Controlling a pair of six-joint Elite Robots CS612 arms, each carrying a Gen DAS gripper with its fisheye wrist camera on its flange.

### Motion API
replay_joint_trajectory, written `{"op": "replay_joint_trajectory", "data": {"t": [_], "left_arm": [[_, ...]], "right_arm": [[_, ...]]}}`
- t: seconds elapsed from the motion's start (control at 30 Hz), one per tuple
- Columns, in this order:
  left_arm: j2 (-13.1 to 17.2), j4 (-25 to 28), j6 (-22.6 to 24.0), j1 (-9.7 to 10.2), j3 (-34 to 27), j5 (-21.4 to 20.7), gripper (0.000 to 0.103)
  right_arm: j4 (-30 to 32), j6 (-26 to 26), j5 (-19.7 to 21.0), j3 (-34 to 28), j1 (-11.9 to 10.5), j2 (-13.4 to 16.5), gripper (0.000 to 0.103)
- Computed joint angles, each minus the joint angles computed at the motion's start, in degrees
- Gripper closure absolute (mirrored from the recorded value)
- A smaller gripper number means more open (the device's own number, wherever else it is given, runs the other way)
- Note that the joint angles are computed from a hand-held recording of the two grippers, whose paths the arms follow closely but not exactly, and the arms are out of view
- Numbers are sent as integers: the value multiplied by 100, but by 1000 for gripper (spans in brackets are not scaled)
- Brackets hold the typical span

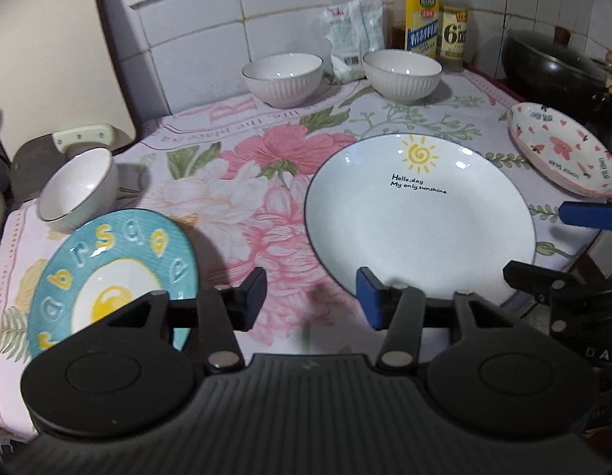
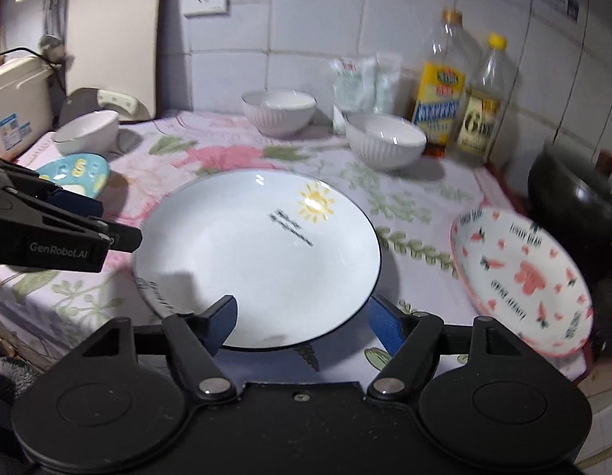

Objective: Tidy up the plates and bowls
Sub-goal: 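Lower the white sun plate onto the cloth and open both grippers, then move both grippers to the blue egg plate rim and close them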

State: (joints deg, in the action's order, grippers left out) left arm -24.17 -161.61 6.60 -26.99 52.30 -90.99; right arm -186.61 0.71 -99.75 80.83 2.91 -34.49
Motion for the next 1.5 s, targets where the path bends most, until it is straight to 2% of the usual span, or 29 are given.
{"op": "replay_joint_trajectory", "data": {"t": [0.17, 0.27, 0.33, 0.53, 0.73, 0.97, 1.17, 1.33, 1.5], "left_arm": [[-308, -478, 38, 76, 560, -66, 38], [-465, -767, 147, 95, 849, 22, 29], [-561, -935, 194, 119, 1012, 34, 22], [-856, -1242, 272, 234, 1464, -98, 12], [-1134, -1428, 346, 351, 1854, -146, 10], [-1390, -1473, 279, 540, 2174, -343, 10], [-1421, -1543, 143, 710, 2273, -405, 8], [-1292, -1416, 63, 833, 2148, -463, 8], [-1098, -1581, 184, 914, 2025, -475, 8]], "right_arm": [[-308, -177, -49, 182, 115, -142, 16], [-449, -279, 70, 294, 162, -242, 10], [-531, -255, 131, 375, 192, -314, 9], [-725, -317, 394, 591, 268, -509, 8], [-801, -351, 638, 742, 372, -677, 8], [-898, -560, 734, 796, 545, -774, 7], [-863, -606, 873, 645, 652, -679, 7], [-647, -513, 1049, 372, 697, -497, 7], [-548, -238, 1139, 80, 725, -284, 7]]}}
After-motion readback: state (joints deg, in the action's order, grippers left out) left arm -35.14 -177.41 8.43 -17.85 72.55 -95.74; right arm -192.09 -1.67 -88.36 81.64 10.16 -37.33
